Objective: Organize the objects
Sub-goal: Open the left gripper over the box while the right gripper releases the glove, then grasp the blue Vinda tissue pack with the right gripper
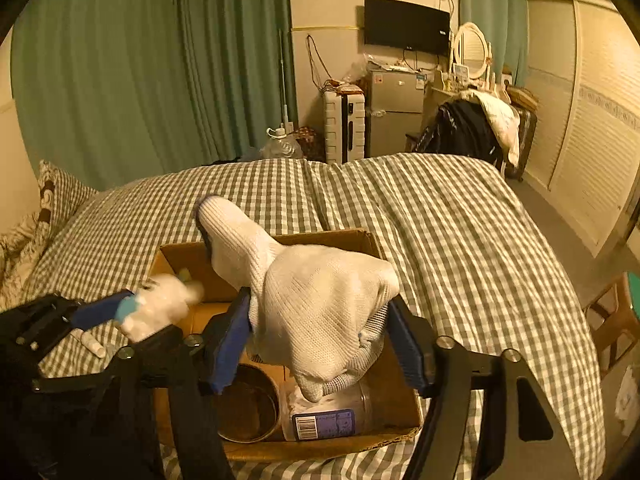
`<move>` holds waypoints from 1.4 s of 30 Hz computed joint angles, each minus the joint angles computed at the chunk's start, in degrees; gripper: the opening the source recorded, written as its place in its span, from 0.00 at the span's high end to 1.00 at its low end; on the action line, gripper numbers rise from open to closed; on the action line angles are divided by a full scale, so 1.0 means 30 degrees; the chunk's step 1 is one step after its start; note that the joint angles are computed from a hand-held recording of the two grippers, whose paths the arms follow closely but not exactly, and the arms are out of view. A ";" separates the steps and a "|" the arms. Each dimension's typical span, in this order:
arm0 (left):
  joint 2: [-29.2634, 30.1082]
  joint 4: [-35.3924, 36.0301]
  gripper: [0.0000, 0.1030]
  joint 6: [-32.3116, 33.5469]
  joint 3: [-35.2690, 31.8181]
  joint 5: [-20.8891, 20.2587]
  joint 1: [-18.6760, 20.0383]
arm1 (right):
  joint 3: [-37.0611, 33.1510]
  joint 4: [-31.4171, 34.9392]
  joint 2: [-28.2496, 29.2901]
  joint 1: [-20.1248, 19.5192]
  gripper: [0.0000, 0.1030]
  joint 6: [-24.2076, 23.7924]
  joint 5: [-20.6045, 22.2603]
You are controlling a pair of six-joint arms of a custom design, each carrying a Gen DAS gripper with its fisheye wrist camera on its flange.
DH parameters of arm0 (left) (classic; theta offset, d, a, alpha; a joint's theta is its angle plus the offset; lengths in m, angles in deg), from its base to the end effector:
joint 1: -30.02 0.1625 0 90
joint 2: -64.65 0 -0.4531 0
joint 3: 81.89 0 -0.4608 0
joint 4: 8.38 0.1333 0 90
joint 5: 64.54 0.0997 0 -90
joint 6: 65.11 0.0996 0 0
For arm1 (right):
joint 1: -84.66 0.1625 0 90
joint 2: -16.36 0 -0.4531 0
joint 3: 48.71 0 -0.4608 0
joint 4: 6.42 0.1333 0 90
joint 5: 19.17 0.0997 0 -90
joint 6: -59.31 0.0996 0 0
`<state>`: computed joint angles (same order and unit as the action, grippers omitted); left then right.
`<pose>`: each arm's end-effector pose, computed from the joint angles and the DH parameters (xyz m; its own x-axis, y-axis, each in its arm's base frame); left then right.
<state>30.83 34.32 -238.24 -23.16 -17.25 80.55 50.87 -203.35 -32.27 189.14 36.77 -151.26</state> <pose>-0.3090 -0.6913 0.1150 -0.6559 0.3511 -0.6682 0.6710 0.6766 -0.3032 0.2412 -0.6677 0.1860 -0.7383 0.1178 0.6641 -0.4579 0.6354 -0.6218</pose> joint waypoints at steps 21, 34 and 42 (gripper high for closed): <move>-0.8271 -0.4891 0.00 0.1916 0.6829 -0.4663 -0.2463 | -0.0492 -0.2557 0.0314 0.5624 0.03 -0.2674 -0.2885; -1.2838 -0.4855 0.00 0.0166 1.0926 -0.7020 -0.1782 | -0.0592 -0.0920 0.2350 0.7408 0.00 -0.1128 -0.2176; -1.2632 -0.3709 0.00 -0.3428 1.2891 -0.7459 0.0273 | -0.0386 0.0677 0.4337 0.6022 0.00 0.0135 -0.0791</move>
